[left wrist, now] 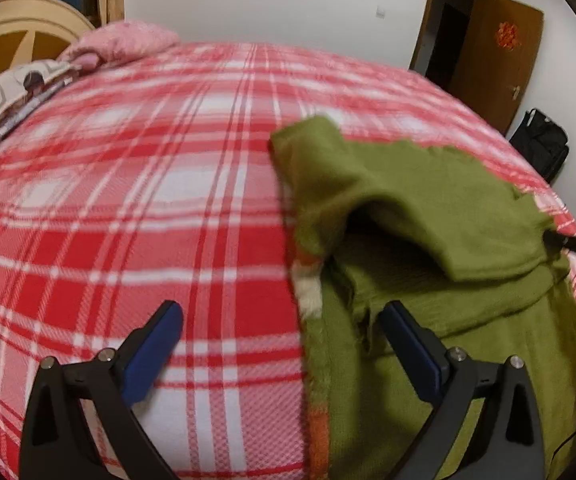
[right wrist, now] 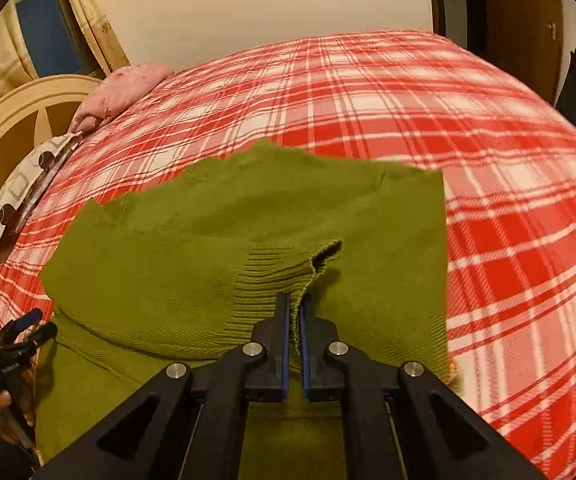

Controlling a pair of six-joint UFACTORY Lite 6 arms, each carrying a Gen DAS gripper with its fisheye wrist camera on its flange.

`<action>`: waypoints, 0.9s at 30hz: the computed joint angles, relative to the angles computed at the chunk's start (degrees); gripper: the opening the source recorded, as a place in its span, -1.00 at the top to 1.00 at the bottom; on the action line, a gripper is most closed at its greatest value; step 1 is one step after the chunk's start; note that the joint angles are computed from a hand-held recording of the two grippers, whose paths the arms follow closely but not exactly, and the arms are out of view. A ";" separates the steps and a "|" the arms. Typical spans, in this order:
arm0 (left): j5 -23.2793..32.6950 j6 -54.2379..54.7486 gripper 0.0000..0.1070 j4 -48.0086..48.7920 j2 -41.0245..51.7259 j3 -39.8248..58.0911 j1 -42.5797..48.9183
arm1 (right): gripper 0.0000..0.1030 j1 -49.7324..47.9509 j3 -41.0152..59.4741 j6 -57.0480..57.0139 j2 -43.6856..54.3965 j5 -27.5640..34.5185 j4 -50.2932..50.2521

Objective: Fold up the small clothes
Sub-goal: 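Pull the cuff flat along the sweater and open the right tool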

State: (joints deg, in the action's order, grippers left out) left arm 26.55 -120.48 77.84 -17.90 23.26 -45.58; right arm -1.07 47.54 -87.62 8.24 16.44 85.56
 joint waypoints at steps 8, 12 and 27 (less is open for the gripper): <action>2.22 10.74 -0.91 -4.93 14.36 13.17 8.90 | 0.92 0.44 -0.63 -1.15 -0.22 -1.37 -0.57; -0.37 7.83 -0.93 -4.30 11.09 8.14 13.21 | 0.92 1.60 -0.25 1.68 -0.08 -4.56 -4.42; 7.99 3.28 -0.93 -3.56 -6.95 -2.89 0.78 | -0.21 -4.64 -3.54 0.70 -3.10 5.86 0.41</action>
